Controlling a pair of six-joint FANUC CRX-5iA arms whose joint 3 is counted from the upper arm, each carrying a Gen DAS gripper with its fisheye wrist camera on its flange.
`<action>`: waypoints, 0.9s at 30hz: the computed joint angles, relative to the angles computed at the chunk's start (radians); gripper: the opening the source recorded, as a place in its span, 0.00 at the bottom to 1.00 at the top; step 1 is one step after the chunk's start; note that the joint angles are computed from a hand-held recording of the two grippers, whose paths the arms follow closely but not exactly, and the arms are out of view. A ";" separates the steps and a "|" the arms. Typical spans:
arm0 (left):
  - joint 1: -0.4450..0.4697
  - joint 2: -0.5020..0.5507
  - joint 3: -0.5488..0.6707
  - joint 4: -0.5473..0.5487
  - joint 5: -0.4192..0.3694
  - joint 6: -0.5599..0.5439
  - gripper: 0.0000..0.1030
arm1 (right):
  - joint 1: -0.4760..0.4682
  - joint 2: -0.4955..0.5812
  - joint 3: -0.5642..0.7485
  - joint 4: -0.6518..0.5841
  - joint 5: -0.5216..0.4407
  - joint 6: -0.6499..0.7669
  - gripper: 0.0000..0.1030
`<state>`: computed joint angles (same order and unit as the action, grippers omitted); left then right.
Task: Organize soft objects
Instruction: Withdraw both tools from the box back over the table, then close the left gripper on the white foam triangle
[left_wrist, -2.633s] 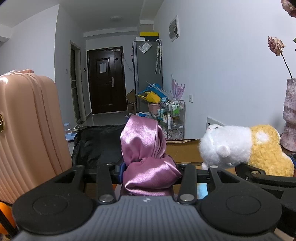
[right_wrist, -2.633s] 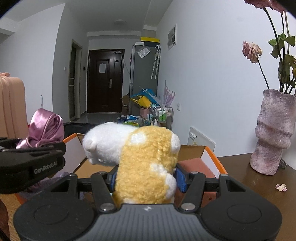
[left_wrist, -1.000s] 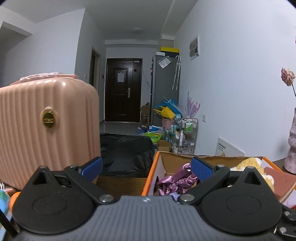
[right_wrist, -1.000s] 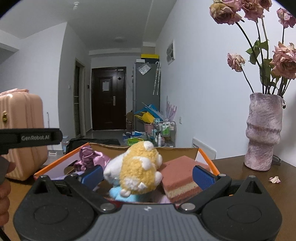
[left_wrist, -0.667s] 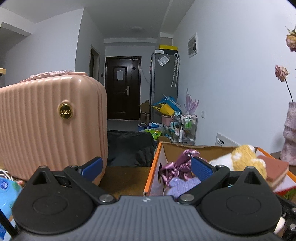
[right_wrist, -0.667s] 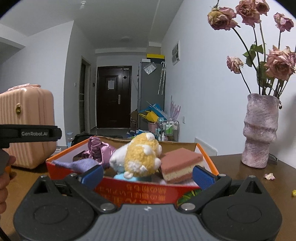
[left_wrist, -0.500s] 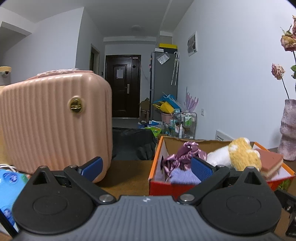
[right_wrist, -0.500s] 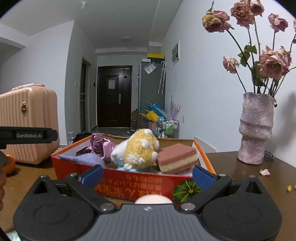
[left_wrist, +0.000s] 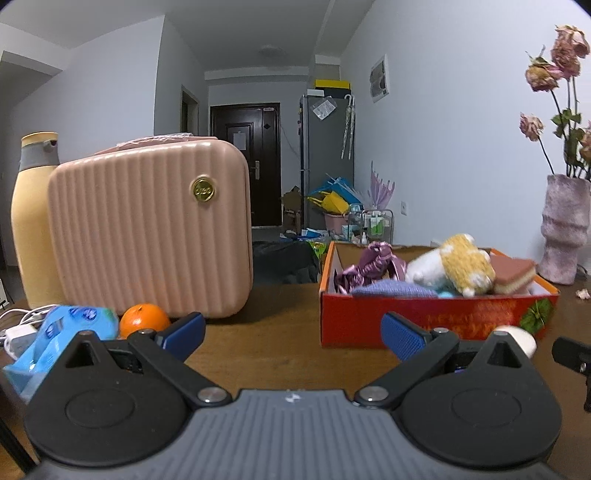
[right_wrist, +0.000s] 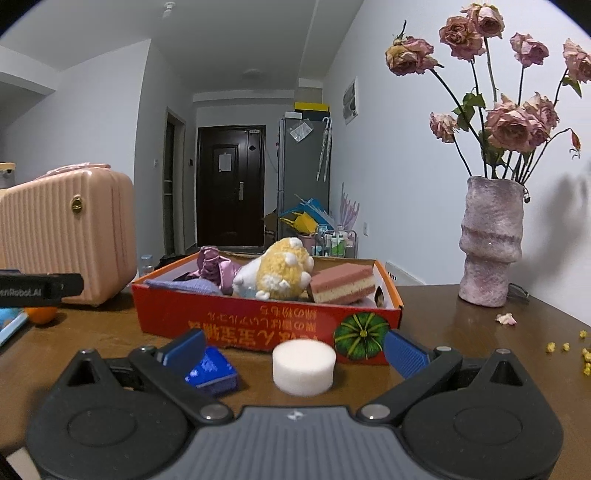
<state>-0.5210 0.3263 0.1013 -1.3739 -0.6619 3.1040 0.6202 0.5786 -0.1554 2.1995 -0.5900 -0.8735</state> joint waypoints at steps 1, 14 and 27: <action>-0.005 -0.009 -0.012 0.002 -0.005 0.000 1.00 | 0.003 -0.008 -0.012 -0.001 -0.002 -0.002 1.00; -0.081 -0.115 -0.152 0.059 -0.073 -0.027 1.00 | 0.041 -0.117 -0.166 -0.019 -0.015 0.011 1.00; -0.106 -0.146 -0.197 0.232 -0.048 -0.180 1.00 | 0.077 -0.187 -0.257 -0.142 0.001 0.084 1.00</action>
